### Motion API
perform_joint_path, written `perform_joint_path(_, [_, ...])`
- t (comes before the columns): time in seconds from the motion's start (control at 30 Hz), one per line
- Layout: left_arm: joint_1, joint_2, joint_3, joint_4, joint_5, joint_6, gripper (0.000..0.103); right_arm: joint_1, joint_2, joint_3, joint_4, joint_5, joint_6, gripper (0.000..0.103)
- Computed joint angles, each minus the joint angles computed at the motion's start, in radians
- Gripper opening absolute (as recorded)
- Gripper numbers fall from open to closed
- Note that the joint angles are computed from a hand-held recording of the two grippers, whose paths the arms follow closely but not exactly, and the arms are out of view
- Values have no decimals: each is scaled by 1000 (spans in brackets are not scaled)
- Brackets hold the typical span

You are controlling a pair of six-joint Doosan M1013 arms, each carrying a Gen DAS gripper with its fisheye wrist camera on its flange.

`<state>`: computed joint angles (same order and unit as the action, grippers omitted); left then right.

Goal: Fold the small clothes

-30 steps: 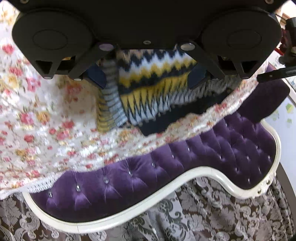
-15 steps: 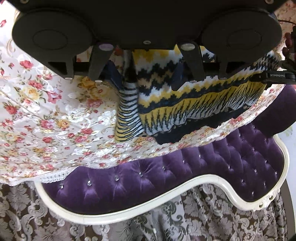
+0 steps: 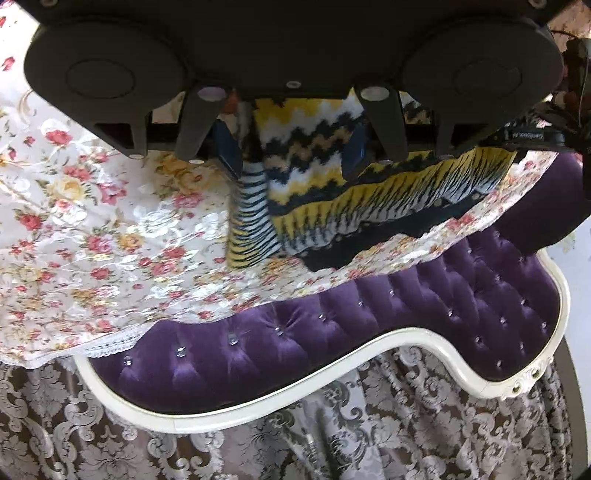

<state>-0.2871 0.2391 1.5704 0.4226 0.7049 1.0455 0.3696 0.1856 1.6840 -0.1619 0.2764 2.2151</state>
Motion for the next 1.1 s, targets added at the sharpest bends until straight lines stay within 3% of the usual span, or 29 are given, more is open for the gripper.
perform_joint_path(0.23, [3, 0, 0, -7, 0, 7, 103, -6, 7, -7, 198, 17, -176, 60])
perform_joint_path(0.4, [3, 0, 0, -5, -2, 5, 103, -11, 7, -7, 257, 43, -234, 43])
perform_joint_path(0.53, [2, 0, 0, -5, -1, 4, 103, -14, 4, -1, 250, 46, -208, 20])
perform_joint_path(0.6, [2, 0, 1, -5, -1, 4, 103, -19, 4, 0, 297, 48, -240, 14])
perform_joint_path(0.7, [2, 0, 2, -3, -4, 3, 103, -21, 3, -6, 333, 70, -300, 11])
perform_joint_path(0.87, [4, -1, 3, -8, -9, 14, 103, -9, -5, -29, 46, 177, -82, 8])
perform_joint_path(0.93, [3, -1, 5, -5, -10, 9, 103, -16, 0, -35, 87, 206, -99, 8])
perform_joint_path(1.03, [3, -2, 6, -2, -12, 7, 103, 2, 10, -61, 26, 258, -79, 10])
perform_joint_path(1.1, [3, -1, 6, -2, -12, 8, 103, -9, -3, -53, 107, 216, -118, 21])
